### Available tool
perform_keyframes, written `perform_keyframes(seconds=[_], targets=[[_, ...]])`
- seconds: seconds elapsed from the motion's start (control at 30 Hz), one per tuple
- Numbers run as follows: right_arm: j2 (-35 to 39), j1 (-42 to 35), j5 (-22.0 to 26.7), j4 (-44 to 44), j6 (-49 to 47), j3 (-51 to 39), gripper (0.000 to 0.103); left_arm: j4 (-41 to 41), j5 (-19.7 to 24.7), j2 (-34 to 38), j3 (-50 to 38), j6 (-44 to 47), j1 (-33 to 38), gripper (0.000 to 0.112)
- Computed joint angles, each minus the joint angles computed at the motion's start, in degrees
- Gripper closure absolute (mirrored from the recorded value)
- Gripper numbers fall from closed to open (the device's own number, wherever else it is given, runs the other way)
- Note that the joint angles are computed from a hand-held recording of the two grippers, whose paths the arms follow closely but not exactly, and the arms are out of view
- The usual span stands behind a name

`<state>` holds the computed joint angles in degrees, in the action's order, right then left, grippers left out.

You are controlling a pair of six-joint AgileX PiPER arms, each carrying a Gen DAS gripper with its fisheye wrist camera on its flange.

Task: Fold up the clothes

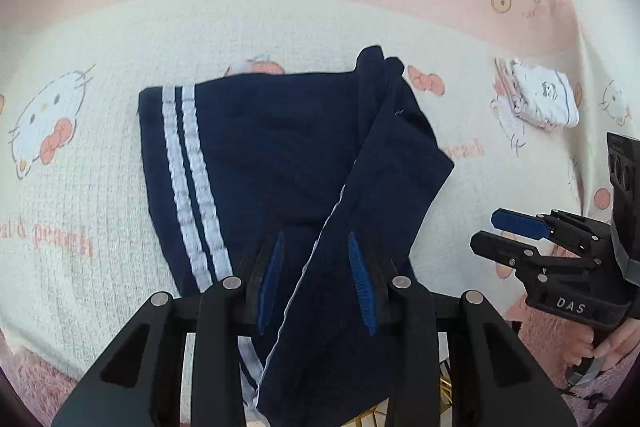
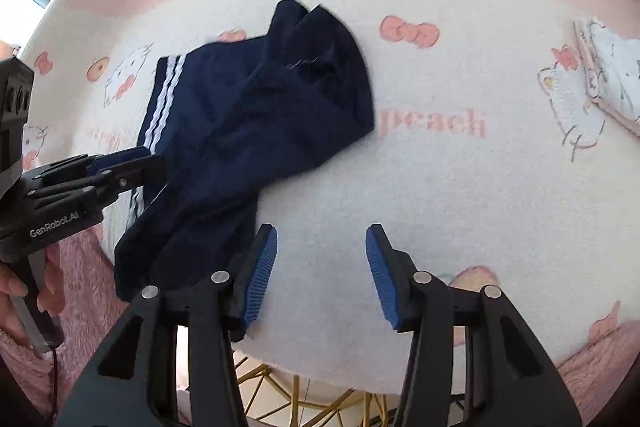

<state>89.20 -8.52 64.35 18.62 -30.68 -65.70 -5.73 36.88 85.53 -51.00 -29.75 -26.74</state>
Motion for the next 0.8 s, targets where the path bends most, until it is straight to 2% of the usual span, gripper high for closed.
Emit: perform_keyframes(seconds=[0.07, 0.13, 0.27, 0.3, 0.33, 0.4, 0.43, 0.47, 0.5, 0.6, 0.67, 0.8], targets=[[2.2, 0.3, -0.3, -2.0, 2.2, -3.2, 0.055, -0.4, -0.6, 2.1, -2.3, 2.4, 1.0, 0.076], [4.3, -0.1, 0.4, -2.1, 2.7, -6.2, 0.055, 0.0, -2.6, 9.4, -10.5, -0.8, -3.1, 0.076], [8.3, 0.6, 0.7, -1.7, 2.8, -10.5, 0.055, -3.6, -1.7, 17.9, -17.7, 4.3, -1.8, 0.076], [9.0, 0.8, 0.7, -1.7, 3.0, -11.1, 0.055, -3.5, 1.1, 18.9, -21.2, 3.9, -2.0, 0.076], [9.7, 1.0, 0.8, -1.6, 3.1, -11.6, 0.055, -4.3, 1.6, 21.2, -23.2, 4.4, -2.3, 0.076], [11.0, 1.1, 1.3, -1.4, 3.5, -12.5, 0.055, -8.1, 0.9, 22.3, -23.1, 7.5, -2.1, 0.077], [11.5, 1.5, 1.1, -1.4, 3.9, -12.6, 0.055, -8.7, 0.6, 22.1, -22.8, 8.4, -2.5, 0.078], [11.9, 2.0, 0.7, -1.7, 4.4, -12.6, 0.055, -9.3, 0.3, 21.8, -22.5, 9.3, -2.9, 0.085], [12.0, 2.2, 0.6, -2.2, 4.6, -12.6, 0.055, -7.7, 0.3, 21.9, -22.8, 8.3, -3.7, 0.109], [12.1, 2.9, 0.5, -3.3, 5.3, -13.0, 0.055, -2.7, -0.3, 20.6, -22.7, 3.8, -5.5, 0.109], [12.1, 3.2, 0.8, -3.6, 5.5, -13.6, 0.055, -2.3, -1.5, 15.7, -18.7, 1.9, -5.2, 0.109], [12.1, 4.3, 1.8, -3.3, 5.4, -16.0, 0.055, 2.9, -0.4, 7.3, -13.8, -3.3, -4.0, 0.109]])
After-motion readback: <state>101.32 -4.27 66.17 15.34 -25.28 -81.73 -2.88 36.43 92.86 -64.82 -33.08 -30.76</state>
